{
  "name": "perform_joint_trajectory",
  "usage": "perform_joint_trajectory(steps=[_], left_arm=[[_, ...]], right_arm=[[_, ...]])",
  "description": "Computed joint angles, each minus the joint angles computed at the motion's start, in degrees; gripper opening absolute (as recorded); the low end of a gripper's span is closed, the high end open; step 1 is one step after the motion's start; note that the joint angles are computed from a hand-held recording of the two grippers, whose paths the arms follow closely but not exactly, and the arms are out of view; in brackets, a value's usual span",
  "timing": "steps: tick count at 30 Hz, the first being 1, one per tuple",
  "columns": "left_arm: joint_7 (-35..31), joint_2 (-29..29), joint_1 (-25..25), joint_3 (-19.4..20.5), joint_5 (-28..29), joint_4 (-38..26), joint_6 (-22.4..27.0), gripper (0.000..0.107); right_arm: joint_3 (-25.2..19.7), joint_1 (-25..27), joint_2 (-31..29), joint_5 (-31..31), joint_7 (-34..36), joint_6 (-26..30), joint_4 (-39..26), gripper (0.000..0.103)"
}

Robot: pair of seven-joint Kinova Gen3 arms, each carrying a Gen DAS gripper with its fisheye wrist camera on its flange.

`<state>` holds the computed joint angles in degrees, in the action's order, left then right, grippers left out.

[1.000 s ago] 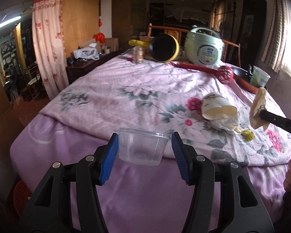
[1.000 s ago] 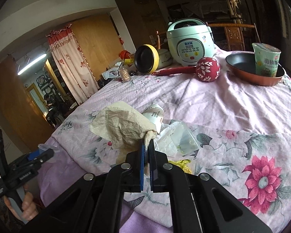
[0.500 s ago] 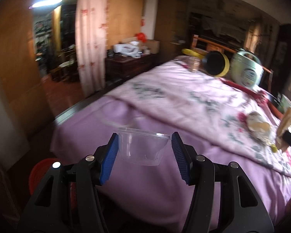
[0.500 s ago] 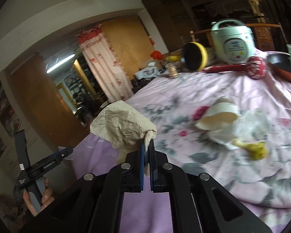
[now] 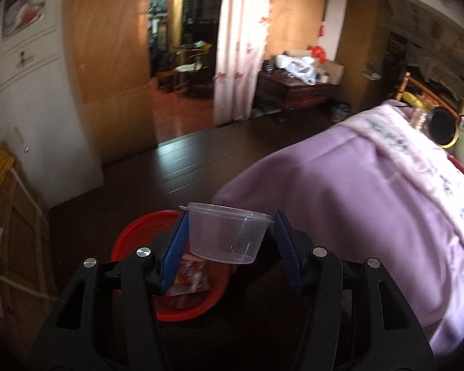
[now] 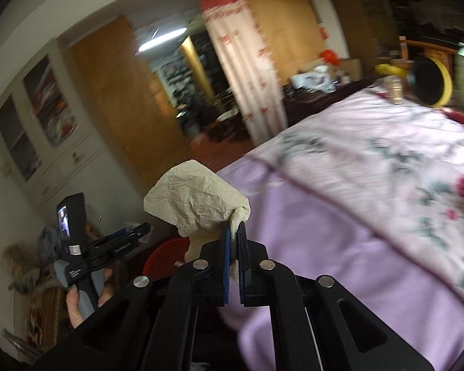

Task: Collect trash
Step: 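Carry cup and tissue to the red wastebasket and release both, then return to the bed and grasp the upturned white bowl with the left tool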

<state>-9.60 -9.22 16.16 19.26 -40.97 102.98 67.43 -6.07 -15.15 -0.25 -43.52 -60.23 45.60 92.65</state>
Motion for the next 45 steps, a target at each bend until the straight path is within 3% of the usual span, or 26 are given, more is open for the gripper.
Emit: perform_joint_trajectory(steps=[7, 11, 15, 19, 24, 25, 27, 28, 29, 33, 45], left_arm=[[-2.1, -4.9, -4.1, -3.6, 4.9, 7.2, -4.5, 0.055], [-9.5, -5.9, -6.4, -10.3, 11.7, 11.4, -11.4, 0.057], [-16.0, -6.6, -9.9, -15.6, 19.1, 14.3, -14.5, 0.072], [-17.1, -10.0, -14.2, -15.1, 18.7, 15.5, -13.6, 0.083], [-17.9, -13.1, -19.9, -14.1, 18.7, 15.3, -10.7, 0.085], [-18.1, -13.9, -21.0, -14.0, 18.7, 15.4, -10.2, 0.085], [-18.9, -14.4, -22.8, -13.7, 19.3, 15.1, -9.9, 0.085], [-19.3, -14.6, -23.6, -13.3, 19.6, 14.8, -9.5, 0.085], [-19.5, -14.8, -24.3, -12.5, 19.6, 14.5, -8.8, 0.085], [-17.6, -12.8, -25.9, -8.0, 18.0, 12.4, -7.1, 0.085], [-14.6, -7.4, -18.5, -0.3, 15.1, 4.2, -4.2, 0.085]], right_arm=[[-5.7, -7.2, 6.4, 9.8, -8.0, 1.0, -7.3, 0.006], [-7.5, -10.5, 8.6, 14.2, -11.7, 1.3, -9.1, 0.006], [-8.3, -14.1, 11.8, 19.4, -15.9, 2.8, -11.8, 0.006], [-9.0, -16.9, 15.6, 22.6, -18.8, 4.8, -15.6, 0.006], [-9.3, -22.1, 23.1, 27.2, -22.5, 10.1, -24.6, 0.007], [-8.8, -24.0, 25.3, 28.6, -23.8, 11.0, -27.2, 0.009], [-7.8, -27.3, 28.7, 31.9, -26.3, 13.2, -32.0, 0.031], [-6.7, -28.9, 29.5, 32.9, -27.8, 13.1, -33.1, 0.049], [-6.7, -29.4, 29.5, 33.8, -28.8, 12.5, -33.2, 0.05], [-8.1, -27.4, 26.0, 32.8, -27.8, 8.9, -28.5, 0.05], [-8.4, -12.9, 11.5, 22.3, -21.0, -1.1, -12.4, 0.05]])
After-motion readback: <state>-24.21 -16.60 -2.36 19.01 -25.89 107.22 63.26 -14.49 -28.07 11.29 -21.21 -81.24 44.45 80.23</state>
